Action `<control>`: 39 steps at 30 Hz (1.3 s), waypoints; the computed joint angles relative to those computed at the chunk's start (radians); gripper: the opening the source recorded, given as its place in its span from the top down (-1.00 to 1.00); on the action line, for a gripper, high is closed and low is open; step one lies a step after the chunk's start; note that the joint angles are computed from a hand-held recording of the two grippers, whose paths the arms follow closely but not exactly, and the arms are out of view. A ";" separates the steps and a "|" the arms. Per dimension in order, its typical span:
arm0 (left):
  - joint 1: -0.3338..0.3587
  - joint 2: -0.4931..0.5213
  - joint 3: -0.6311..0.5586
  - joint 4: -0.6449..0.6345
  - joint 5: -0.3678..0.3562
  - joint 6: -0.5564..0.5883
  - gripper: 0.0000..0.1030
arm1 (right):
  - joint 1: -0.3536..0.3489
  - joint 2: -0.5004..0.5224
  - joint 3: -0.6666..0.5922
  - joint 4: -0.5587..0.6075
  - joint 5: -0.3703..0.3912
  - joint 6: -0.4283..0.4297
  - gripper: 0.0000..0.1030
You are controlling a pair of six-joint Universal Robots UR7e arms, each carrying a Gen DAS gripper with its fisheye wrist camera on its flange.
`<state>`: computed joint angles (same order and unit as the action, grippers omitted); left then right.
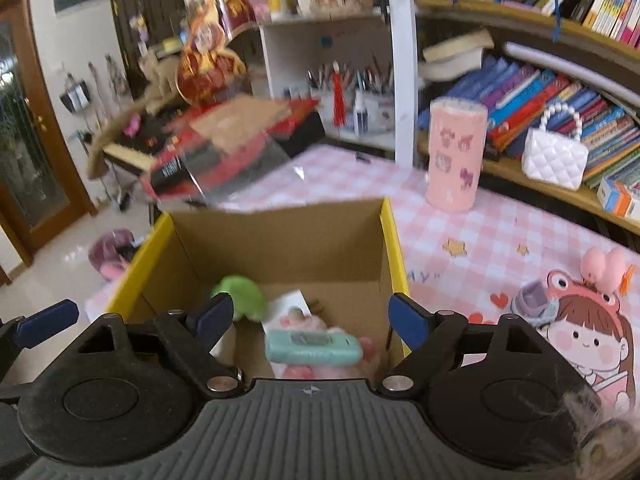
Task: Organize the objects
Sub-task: 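Open the left gripper to drop the blue block while the right releases the eraser into the box, then withdraw both grippers from the box toward the toy car and pink plush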
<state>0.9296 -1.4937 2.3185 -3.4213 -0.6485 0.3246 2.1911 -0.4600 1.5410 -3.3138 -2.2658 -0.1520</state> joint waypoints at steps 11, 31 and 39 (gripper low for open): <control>-0.066 -0.105 0.079 0.056 0.086 -0.054 -0.79 | 0.042 0.010 0.025 -0.165 0.010 -0.067 -0.76; -0.150 -0.402 0.230 0.554 0.144 -0.350 -0.79 | 0.099 -0.074 0.353 -0.299 -0.146 0.082 -0.76; -0.193 -0.510 0.259 0.787 0.089 -0.471 -0.79 | 0.145 -0.094 0.462 -0.313 -0.240 0.188 -0.77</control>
